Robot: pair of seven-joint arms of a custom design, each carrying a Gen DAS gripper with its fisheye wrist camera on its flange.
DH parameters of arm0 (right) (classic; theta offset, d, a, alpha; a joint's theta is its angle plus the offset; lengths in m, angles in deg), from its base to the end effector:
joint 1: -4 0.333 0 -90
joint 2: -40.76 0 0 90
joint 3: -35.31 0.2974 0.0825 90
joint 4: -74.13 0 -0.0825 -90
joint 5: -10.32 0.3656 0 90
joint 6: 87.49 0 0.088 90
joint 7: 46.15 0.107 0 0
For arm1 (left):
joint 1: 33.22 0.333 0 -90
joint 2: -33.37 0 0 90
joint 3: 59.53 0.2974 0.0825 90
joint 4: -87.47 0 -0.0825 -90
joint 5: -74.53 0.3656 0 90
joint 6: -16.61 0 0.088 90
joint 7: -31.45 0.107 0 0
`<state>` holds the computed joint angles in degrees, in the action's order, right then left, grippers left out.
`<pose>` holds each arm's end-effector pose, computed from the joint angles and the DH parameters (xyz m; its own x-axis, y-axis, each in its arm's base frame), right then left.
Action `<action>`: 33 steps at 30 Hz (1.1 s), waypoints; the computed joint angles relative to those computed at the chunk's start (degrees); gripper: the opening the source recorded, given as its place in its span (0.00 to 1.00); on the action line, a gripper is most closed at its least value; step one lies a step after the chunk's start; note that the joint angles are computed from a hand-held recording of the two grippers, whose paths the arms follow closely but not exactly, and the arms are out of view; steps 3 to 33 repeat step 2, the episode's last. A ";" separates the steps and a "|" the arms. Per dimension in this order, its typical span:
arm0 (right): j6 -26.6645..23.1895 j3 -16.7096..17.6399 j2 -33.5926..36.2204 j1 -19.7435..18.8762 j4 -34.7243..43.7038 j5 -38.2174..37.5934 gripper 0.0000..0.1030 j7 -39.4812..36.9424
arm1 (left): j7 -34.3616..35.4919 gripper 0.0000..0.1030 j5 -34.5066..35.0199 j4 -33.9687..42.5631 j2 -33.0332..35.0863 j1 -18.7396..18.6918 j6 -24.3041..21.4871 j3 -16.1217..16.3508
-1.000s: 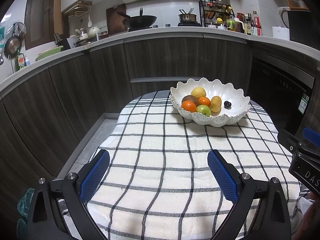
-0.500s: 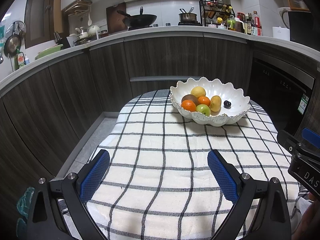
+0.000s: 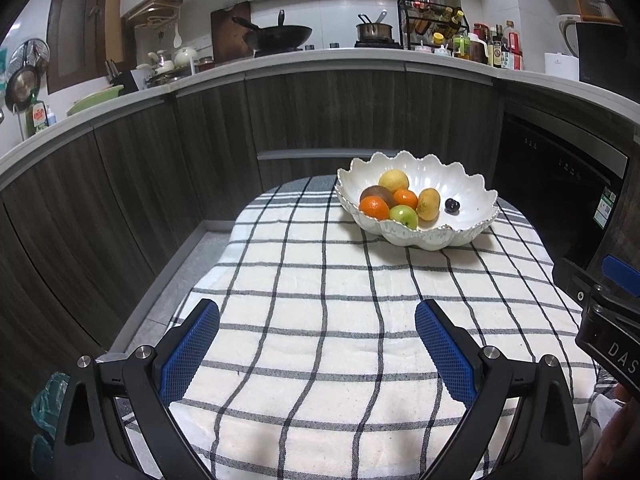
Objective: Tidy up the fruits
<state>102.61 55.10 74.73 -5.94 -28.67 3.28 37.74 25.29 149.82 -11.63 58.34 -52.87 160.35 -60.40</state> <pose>0.6770 0.0890 0.3510 0.2610 -0.9652 -0.0149 -0.5449 -0.1346 -0.8276 0.6207 -0.2391 0.3555 0.3564 -0.9317 -0.0700 -0.5632 -0.1544 -0.8118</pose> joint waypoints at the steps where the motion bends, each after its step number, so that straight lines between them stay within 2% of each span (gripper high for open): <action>1: 0.01 0.02 0.01 0.00 0.01 -0.03 0.75 0.01 | -0.18 0.97 0.16 0.05 0.01 -0.06 -0.06 0.06; 33: 0.04 0.08 0.08 -0.10 0.06 -0.14 0.75 -0.05 | -0.19 0.97 0.16 0.04 0.01 -0.02 -0.02 0.07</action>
